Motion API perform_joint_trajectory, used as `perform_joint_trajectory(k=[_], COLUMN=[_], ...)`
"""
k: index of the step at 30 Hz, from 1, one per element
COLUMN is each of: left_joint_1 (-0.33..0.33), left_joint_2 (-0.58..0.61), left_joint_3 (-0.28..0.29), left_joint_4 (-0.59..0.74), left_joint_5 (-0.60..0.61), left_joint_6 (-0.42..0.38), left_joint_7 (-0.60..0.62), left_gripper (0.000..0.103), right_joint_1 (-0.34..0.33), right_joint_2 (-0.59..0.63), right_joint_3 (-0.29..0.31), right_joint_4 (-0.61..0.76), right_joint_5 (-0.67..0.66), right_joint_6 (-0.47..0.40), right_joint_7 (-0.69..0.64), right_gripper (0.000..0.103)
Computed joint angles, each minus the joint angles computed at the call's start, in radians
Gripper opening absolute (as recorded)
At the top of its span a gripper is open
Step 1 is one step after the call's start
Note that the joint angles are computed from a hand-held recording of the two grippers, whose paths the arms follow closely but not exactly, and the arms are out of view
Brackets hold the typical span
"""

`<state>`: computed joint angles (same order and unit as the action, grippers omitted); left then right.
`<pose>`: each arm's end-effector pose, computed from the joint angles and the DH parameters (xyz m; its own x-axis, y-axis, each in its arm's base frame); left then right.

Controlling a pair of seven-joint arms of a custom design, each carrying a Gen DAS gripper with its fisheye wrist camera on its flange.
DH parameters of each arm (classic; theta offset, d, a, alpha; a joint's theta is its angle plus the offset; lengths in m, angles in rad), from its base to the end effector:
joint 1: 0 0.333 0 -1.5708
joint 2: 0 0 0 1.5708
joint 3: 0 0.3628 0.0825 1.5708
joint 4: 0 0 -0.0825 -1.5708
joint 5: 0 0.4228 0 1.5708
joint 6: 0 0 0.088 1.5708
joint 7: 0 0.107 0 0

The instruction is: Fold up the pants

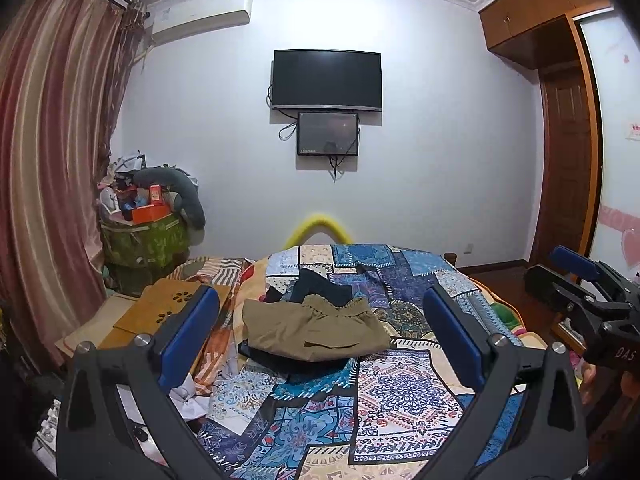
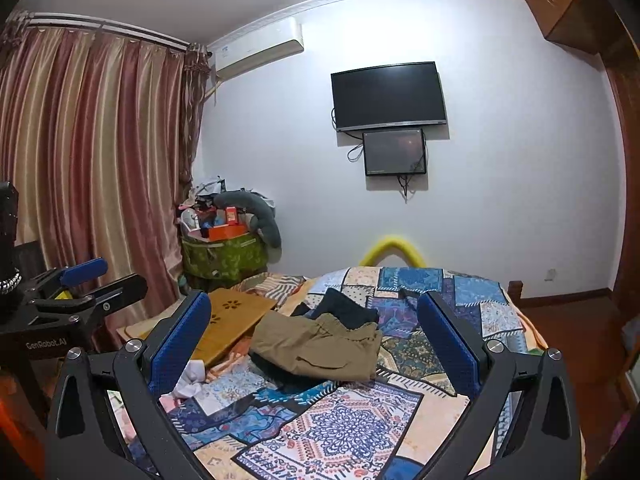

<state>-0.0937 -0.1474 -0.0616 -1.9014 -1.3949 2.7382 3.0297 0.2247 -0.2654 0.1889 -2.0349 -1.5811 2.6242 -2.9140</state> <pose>0.5895 -0.0564 0.6907 -0.5296 -0.8481 0.0137 -0.2096 0.1152 -0.9710 0.4896 0.2550 0.6709 -0.1355 -0.9881 -0.0732 -0.1350 0.0917 -0.9866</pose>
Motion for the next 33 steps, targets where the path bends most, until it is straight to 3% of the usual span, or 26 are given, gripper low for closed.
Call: perform_joint_trajectory(k=[14,33], left_joint_1=[0.000,0.013], left_joint_2=[0.000,-0.007], left_joint_3=[0.002,0.009], left_joint_4=[-0.001,-0.004], left_joint_5=[-0.001,0.018], left_joint_6=[-0.007,-0.076], left_joint_7=[0.003,0.005], left_gripper=[0.103,0.103], right_joint_1=[0.000,0.004], right_joint_2=[-0.006,-0.001], right_joint_3=[0.004,0.007], right_joint_4=[-0.005,-0.002], right_joint_5=[0.012,0.013], right_joint_6=[-0.010,-0.024], right_joint_7=[-0.003,0.007], right_gripper=[0.102,0.102])
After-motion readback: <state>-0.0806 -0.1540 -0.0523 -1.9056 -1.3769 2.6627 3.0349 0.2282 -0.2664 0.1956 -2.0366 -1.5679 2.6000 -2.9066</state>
